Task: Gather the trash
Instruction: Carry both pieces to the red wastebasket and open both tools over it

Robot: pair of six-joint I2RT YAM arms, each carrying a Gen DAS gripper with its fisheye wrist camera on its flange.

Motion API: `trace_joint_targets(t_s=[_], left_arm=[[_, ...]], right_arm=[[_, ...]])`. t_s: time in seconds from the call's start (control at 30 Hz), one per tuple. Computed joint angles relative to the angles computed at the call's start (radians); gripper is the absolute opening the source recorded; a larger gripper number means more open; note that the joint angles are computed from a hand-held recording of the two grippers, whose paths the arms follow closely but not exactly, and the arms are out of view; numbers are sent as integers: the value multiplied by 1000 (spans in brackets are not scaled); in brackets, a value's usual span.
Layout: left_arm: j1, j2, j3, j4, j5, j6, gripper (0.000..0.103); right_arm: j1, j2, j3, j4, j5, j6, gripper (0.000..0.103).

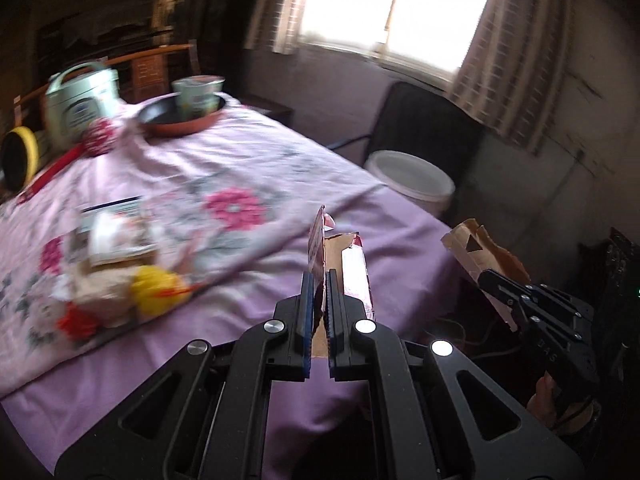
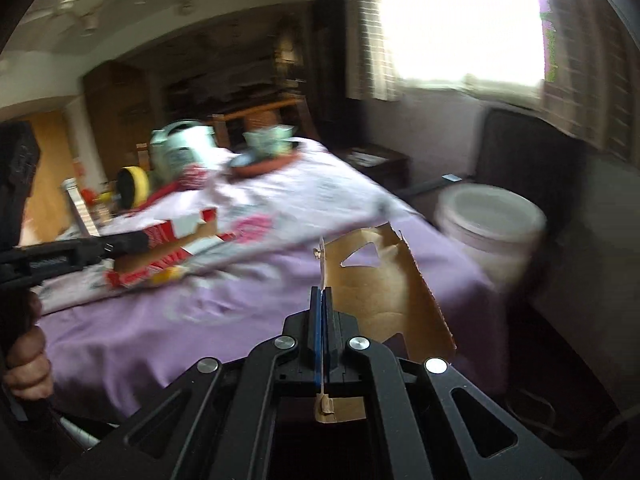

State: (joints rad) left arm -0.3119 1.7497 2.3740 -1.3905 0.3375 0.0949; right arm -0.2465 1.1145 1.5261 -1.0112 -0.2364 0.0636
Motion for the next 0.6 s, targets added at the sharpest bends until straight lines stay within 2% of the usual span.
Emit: trace_joint_targets(t_s=[0.13, 0.3, 0.43, 0.5, 0.6], left_arm=[[-188, 14, -25, 33, -25, -14, 7], [-411, 47, -88, 86, -80, -45, 7], [-541, 93, -136, 127, -109, -72, 7], [-580, 112, -166, 145, -122, -74, 7], [-634, 159, -208, 163, -156, -70, 7]], right_arm=[[-323, -51, -100, -78, -104, -126, 1], [-664, -32, -309, -91, -180, -331, 1], [-820, 83, -493, 6, -188, -420, 1], [-863, 204, -563, 72, -212, -444, 1], [-864, 356, -618, 181, -224, -423, 4]])
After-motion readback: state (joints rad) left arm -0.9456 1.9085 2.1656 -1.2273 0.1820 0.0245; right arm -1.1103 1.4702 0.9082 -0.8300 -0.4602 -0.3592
